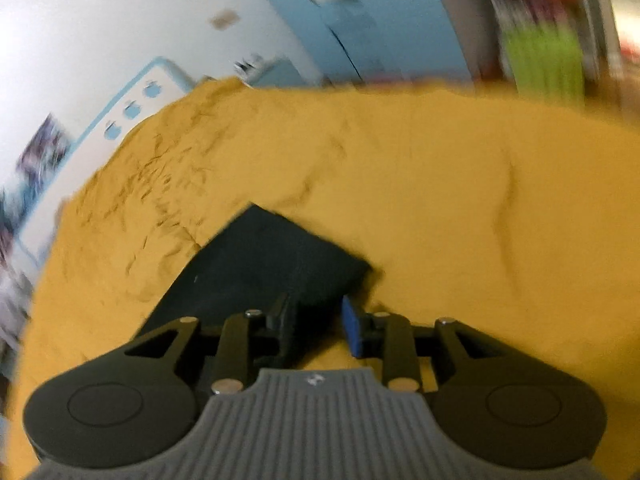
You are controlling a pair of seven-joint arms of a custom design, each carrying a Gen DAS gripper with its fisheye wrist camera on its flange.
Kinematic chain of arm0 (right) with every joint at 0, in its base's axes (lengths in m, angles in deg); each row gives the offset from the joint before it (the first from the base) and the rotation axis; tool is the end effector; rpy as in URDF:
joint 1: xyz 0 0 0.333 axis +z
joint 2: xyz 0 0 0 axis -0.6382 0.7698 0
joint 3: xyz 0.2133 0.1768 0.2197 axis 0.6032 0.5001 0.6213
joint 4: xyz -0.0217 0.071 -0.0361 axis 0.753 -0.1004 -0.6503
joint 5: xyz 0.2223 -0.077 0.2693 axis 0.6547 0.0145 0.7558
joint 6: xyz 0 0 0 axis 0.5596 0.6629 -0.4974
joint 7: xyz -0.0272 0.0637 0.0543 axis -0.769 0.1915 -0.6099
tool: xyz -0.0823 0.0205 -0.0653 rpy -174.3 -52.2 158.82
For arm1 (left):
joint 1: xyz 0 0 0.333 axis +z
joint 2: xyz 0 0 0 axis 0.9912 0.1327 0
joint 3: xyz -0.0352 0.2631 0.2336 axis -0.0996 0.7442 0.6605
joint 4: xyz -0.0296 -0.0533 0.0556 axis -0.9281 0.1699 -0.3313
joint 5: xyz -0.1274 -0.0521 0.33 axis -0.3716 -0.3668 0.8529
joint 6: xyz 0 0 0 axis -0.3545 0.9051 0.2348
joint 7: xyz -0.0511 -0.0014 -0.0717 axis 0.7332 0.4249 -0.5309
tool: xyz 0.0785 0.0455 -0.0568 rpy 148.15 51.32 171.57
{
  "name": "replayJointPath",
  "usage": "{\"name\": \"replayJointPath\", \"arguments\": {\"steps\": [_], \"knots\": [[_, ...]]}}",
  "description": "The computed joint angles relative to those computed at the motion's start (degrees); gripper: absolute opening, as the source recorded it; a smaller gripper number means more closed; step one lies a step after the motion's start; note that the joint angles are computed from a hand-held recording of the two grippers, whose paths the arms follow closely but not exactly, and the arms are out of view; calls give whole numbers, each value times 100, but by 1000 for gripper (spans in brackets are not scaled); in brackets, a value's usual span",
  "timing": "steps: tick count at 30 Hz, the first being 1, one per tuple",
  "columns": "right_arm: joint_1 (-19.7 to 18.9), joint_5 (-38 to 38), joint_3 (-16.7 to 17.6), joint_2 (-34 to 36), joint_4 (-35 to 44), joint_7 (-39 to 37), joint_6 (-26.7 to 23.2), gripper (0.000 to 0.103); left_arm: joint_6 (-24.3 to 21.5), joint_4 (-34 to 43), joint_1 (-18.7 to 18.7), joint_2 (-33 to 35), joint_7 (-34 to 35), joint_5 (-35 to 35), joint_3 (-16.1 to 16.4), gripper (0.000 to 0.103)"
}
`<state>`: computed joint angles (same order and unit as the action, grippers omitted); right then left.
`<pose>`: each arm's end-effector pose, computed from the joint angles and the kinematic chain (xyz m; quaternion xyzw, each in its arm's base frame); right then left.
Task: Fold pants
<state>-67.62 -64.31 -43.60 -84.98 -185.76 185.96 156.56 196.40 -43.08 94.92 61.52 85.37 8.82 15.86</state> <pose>0.3479 -0.0609 0.5399 -0.2350 0.8757 -0.2778 0.3173 0.6026 0.0856 0.4709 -0.8671 0.2844 -0.4074 0.0368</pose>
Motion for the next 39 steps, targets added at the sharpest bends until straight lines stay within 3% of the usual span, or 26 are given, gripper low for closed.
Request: {"name": "replayJointPath", "arguments": {"steps": [3,5,8,10,13,15,16,18,20,23,26,28,29,31,32,36,39], "knots": [[-90,-378,382,7,263,-211,225,25,127,253,28,231,-360,286,108,41],[192,-484,424,204,487,-551,390,27,246,375,51,377,-767,504,182,41],[1120,-469,197,744,889,-1350,653,30,334,607,314,653,-952,548,36,40],[1935,-342,-78,1187,1159,-1995,781,30,430,774,646,844,-691,299,-297,40],[2684,-195,-122,1884,1703,-2725,795,30,455,965,995,1024,-309,-53,-658,37],[2575,-454,296,2311,2065,-2742,807,30,331,1083,1110,1097,-159,-206,-767,26],[2443,-703,508,2465,2180,-2576,832,30,294,1100,1195,1098,-8,-384,-846,17],[2297,-1188,795,2821,2474,-2019,849,30,316,1134,1287,1108,426,-815,-970,10],[2315,-1612,904,3136,2724,-1362,851,30,329,1100,1077,1081,400,-663,-733,5],[2559,-3005,723,3599,3201,-67,811,30,256,1104,1093,1090,572,-800,-685,5],[3159,-4245,171,4059,3665,901,940,30,214,1078,1031,1059,630,-840,-597,5],[3459,-4577,-57,4359,3983,863,947,30,173,1079,1007,1050,667,-844,-554,5],[3451,-4410,24,4485,4068,578,879,30,173,1077,993,1044,686,-867,-539,5],[3178,-3383,529,4629,4051,-585,506,31,192,1060,954,1011,664,-912,-501,5],[3190,-3170,554,4676,4025,-771,460,31,265,1069,960,987,769,-1029,-541,4],[3649,-3312,-90,4669,3880,-342,929,31,633,1325,1153,797,3005,-2593,-1105,4],[3858,-3151,-443,4522,3673,-237,1320,31,531,1493,1010,560,4304,-3319,-1180,4]]}}
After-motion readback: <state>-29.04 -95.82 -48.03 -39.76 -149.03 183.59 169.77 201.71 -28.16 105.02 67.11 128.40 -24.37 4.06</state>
